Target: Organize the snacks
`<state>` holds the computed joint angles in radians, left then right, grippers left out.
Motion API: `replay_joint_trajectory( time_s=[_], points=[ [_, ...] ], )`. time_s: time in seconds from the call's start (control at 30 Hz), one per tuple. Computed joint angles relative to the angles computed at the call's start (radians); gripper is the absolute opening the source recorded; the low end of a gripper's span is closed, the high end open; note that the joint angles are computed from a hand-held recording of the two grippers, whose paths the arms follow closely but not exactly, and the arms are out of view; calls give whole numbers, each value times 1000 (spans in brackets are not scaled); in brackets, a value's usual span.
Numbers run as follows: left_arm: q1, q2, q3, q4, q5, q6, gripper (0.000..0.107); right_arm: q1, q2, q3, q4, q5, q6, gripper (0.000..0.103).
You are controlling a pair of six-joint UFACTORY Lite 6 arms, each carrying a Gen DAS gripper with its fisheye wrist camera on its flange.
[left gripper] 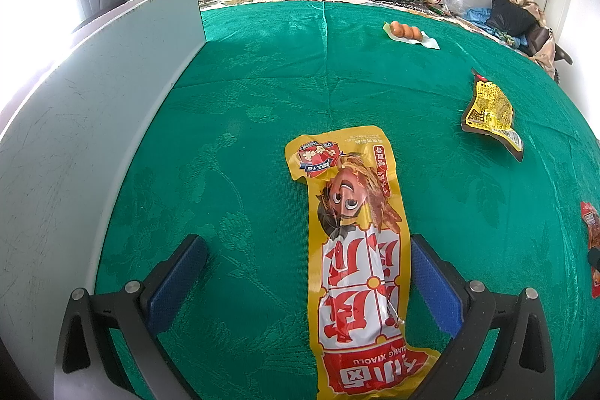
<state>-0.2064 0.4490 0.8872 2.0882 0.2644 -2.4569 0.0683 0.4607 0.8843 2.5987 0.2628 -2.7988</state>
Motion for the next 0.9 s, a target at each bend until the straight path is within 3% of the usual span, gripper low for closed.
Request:
replay_joint_trajectory(
  time_s=[0.9],
  points=[
    [0, -1, -1, -2, 0, 2, 103, 1, 0, 3, -2, -2, 2, 88]
  ],
)
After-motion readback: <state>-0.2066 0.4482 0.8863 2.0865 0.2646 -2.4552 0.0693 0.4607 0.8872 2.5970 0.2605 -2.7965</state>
